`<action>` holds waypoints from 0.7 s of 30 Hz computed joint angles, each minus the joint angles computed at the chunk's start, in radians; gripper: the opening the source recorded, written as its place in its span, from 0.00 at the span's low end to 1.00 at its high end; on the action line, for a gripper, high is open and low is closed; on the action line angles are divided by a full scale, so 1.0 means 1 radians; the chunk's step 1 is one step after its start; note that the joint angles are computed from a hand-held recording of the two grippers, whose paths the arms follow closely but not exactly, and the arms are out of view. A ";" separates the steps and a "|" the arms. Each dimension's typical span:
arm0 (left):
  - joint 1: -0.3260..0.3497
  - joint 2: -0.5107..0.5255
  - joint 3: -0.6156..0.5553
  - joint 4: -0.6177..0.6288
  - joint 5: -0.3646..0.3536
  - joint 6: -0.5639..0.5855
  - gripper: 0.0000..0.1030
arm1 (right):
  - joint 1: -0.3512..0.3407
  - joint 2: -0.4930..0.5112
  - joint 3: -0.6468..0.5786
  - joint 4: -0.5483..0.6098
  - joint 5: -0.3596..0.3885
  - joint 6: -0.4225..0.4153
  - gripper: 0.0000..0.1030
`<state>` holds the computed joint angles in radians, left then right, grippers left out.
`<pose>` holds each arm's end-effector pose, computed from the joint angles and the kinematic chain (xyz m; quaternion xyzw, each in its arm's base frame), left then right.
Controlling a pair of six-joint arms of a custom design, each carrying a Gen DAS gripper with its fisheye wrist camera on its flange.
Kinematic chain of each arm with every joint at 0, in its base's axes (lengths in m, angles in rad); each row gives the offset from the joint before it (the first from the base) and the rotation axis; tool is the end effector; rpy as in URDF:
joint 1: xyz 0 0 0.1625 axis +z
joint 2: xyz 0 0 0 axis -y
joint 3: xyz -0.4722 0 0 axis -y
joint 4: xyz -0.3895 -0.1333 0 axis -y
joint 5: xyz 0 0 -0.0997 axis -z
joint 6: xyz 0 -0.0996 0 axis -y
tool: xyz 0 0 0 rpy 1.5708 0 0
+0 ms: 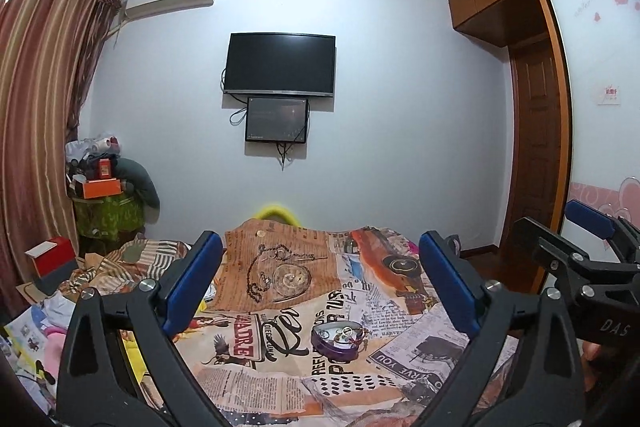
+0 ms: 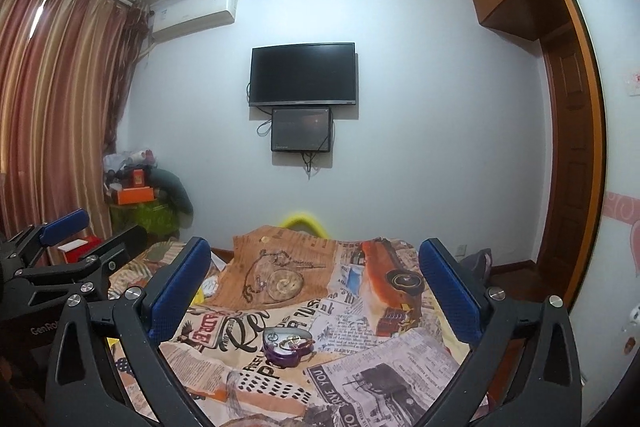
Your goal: Organize jewelry
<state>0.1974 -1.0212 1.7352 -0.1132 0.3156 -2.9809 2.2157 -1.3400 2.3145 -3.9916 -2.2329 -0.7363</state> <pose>-0.4555 -0.3236 0.2104 0.2999 0.7056 -0.6061 0.2118 0.3083 -0.2900 0.3891 0.2858 -0.6836 0.6140 0.2720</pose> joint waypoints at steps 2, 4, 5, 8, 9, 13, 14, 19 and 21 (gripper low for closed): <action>0.004 0.004 -0.005 0.016 0.004 -0.018 0.96 | -0.001 -0.003 0.001 0.003 -0.002 0.003 1.00; 0.007 0.006 -0.009 0.038 0.009 -0.041 0.96 | -0.001 -0.004 0.003 0.004 -0.004 0.007 1.00; 0.008 0.009 -0.012 0.045 0.008 -0.047 0.96 | -0.001 -0.005 0.004 0.004 -0.006 0.008 1.00; 0.011 0.018 -0.020 0.065 0.008 -0.063 0.96 | -0.002 -0.008 0.006 0.009 -0.012 0.015 1.00; 0.011 0.019 -0.021 0.066 0.006 -0.064 0.96 | -0.002 -0.008 0.005 0.014 -0.013 0.019 1.00; 0.014 0.023 -0.025 0.089 0.011 -0.084 0.96 | -0.001 -0.010 0.005 0.029 -0.022 0.033 1.00; 0.015 0.025 -0.027 0.096 0.013 -0.089 0.96 | 0.000 -0.009 0.004 0.032 -0.025 0.035 1.00; 0.020 0.031 -0.036 0.113 0.020 -0.102 0.96 | 0.005 -0.009 -0.001 0.044 -0.035 0.039 1.00; 0.020 0.032 -0.037 0.116 0.021 -0.105 0.96 | 0.006 -0.014 -0.001 0.052 -0.037 0.043 1.00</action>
<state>0.2173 -0.9889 1.6984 0.0030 0.3365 -3.0855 2.2219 -1.3536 2.3131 -3.9397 -2.2699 -0.6936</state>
